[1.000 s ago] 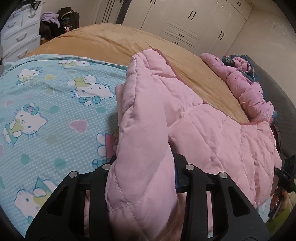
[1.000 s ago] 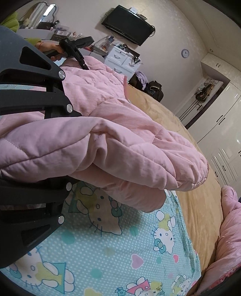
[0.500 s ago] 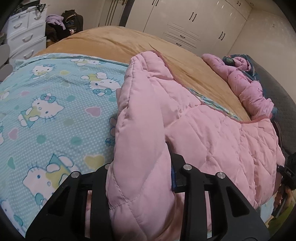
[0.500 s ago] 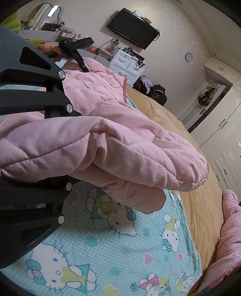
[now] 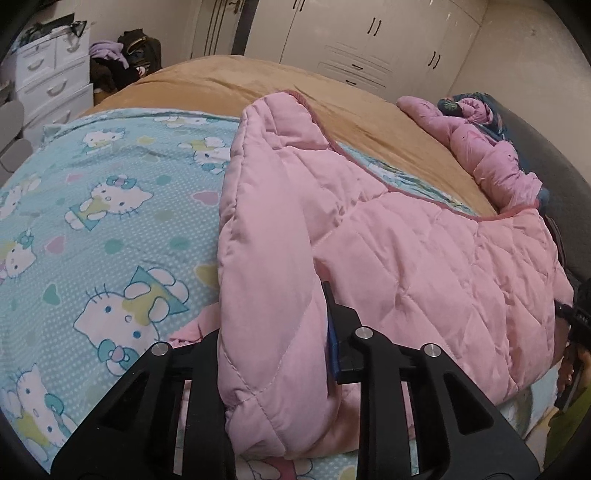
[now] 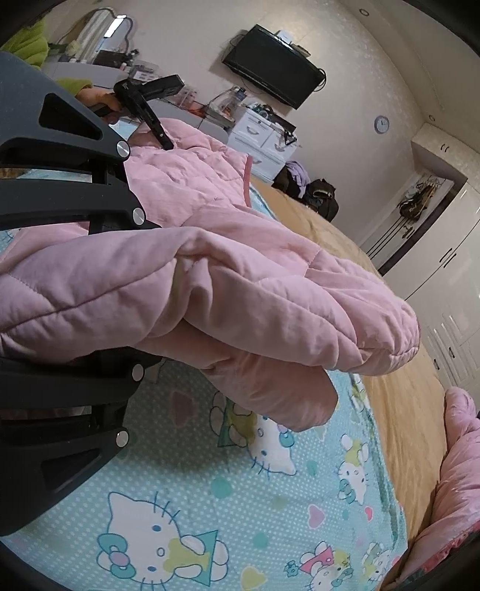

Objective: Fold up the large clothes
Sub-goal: 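Fold the held blanket edge over onto the blanket with both grippers, then open both grippers to release the folded blanket edge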

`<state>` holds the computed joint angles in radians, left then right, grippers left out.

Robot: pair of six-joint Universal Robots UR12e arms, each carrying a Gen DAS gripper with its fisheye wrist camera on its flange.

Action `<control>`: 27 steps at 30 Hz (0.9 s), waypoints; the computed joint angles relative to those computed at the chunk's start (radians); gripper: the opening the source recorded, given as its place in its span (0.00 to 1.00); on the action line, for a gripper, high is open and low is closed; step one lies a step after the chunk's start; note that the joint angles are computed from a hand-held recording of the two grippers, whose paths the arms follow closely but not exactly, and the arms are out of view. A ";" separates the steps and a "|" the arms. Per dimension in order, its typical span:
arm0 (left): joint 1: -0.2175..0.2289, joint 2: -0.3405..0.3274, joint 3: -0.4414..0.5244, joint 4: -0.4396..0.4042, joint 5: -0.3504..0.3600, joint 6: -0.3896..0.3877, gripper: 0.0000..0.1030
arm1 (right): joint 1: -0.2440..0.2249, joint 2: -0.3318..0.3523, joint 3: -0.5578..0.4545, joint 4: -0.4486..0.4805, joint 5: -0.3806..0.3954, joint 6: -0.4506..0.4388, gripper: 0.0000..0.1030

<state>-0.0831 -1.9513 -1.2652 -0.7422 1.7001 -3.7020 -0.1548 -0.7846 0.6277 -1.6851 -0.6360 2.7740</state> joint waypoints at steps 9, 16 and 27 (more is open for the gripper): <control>0.019 -0.059 0.075 -0.045 -0.012 0.034 0.17 | -0.001 0.024 -0.009 0.017 -0.083 0.069 0.31; 0.036 -0.099 0.100 -0.047 -0.044 0.094 0.25 | -0.029 0.011 0.098 -0.046 0.013 0.169 0.33; 0.013 -0.088 0.080 -0.049 -0.039 0.032 0.23 | -0.004 0.211 -0.334 0.257 -0.102 0.055 0.34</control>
